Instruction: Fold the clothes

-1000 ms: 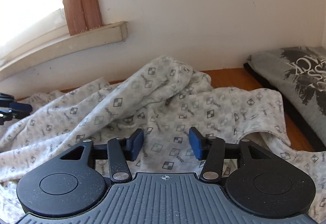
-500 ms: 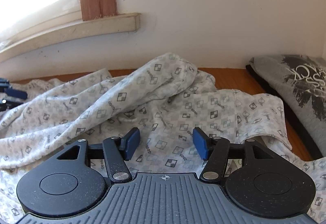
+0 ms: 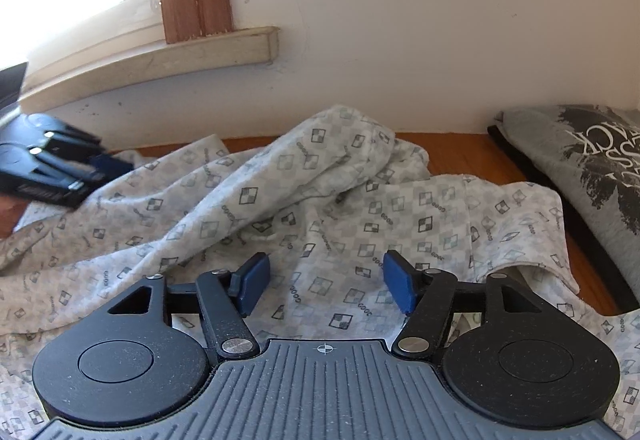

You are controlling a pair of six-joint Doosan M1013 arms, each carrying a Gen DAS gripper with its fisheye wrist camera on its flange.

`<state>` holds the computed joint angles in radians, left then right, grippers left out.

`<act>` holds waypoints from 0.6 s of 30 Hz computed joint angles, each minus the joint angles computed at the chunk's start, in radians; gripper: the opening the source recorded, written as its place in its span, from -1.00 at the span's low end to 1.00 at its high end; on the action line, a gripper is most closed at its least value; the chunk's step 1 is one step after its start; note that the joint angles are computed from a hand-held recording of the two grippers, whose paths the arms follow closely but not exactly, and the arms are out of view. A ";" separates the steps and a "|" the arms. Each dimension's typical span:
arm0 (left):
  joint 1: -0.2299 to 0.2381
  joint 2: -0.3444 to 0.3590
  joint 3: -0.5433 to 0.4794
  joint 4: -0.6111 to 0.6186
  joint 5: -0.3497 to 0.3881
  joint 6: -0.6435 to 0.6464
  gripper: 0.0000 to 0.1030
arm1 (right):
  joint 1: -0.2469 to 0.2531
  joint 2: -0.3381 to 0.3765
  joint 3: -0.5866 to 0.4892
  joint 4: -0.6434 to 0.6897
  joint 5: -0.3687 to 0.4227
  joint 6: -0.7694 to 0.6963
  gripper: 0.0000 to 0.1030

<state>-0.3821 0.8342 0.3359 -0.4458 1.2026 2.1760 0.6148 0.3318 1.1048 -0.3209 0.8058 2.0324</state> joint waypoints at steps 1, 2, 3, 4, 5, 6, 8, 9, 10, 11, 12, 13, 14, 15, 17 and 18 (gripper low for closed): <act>-0.010 -0.017 0.036 0.065 -0.066 -0.036 -0.89 | -0.001 0.000 0.001 0.003 -0.002 0.000 0.22; -0.013 -0.032 0.068 0.089 -0.114 -0.059 -0.89 | -0.002 -0.001 0.001 0.006 -0.004 0.000 0.22; -0.015 -0.053 0.113 0.105 -0.174 -0.072 -0.89 | -0.002 -0.001 0.002 0.009 -0.007 0.001 0.22; -0.015 -0.072 0.155 0.108 -0.225 -0.076 -0.90 | -0.003 -0.002 0.003 0.012 -0.009 0.001 0.22; -0.015 -0.082 0.178 0.107 -0.254 -0.082 -0.89 | -0.004 -0.002 0.003 0.013 -0.010 0.001 0.22; -0.010 -0.075 0.164 0.089 -0.231 -0.083 -0.89 | -0.003 -0.002 0.003 0.011 -0.010 0.003 0.22; -0.003 -0.071 0.155 0.052 -0.203 -0.089 -0.81 | 0.000 -0.004 0.005 -0.007 -0.013 0.015 0.21; 0.004 -0.064 0.140 0.011 -0.170 -0.087 -0.77 | 0.001 -0.005 0.008 -0.016 -0.018 0.023 0.21; 0.010 -0.056 0.123 -0.030 -0.137 -0.087 -0.72 | 0.002 -0.008 0.013 -0.028 -0.023 0.036 0.21; 0.017 -0.047 0.103 -0.067 -0.105 -0.093 -0.72 | 0.003 -0.010 0.016 -0.039 -0.028 0.048 0.21; 0.021 -0.040 0.087 -0.091 -0.078 -0.103 -0.72 | 0.004 -0.012 0.020 -0.049 -0.032 0.060 0.21; 0.026 -0.033 0.069 -0.114 -0.050 -0.113 -0.72 | 0.004 -0.012 0.020 -0.053 -0.033 0.066 0.21; 0.030 -0.025 0.052 -0.137 -0.022 -0.125 -0.72 | 0.004 -0.012 0.020 -0.055 -0.031 0.069 0.21; 0.034 -0.014 0.029 -0.158 0.005 -0.141 -0.72 | 0.005 -0.011 0.018 -0.057 -0.027 0.070 0.21; 0.035 0.008 -0.014 -0.172 0.038 -0.196 -0.71 | 0.007 -0.006 0.011 -0.060 -0.015 0.067 0.21; 0.034 0.015 -0.027 -0.175 0.049 -0.222 -0.64 | 0.008 -0.004 0.007 -0.062 -0.009 0.064 0.21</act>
<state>-0.3479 0.8492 0.3093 -0.6206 1.2517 1.9544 0.6225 0.3274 1.1123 -0.3832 0.7967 2.0963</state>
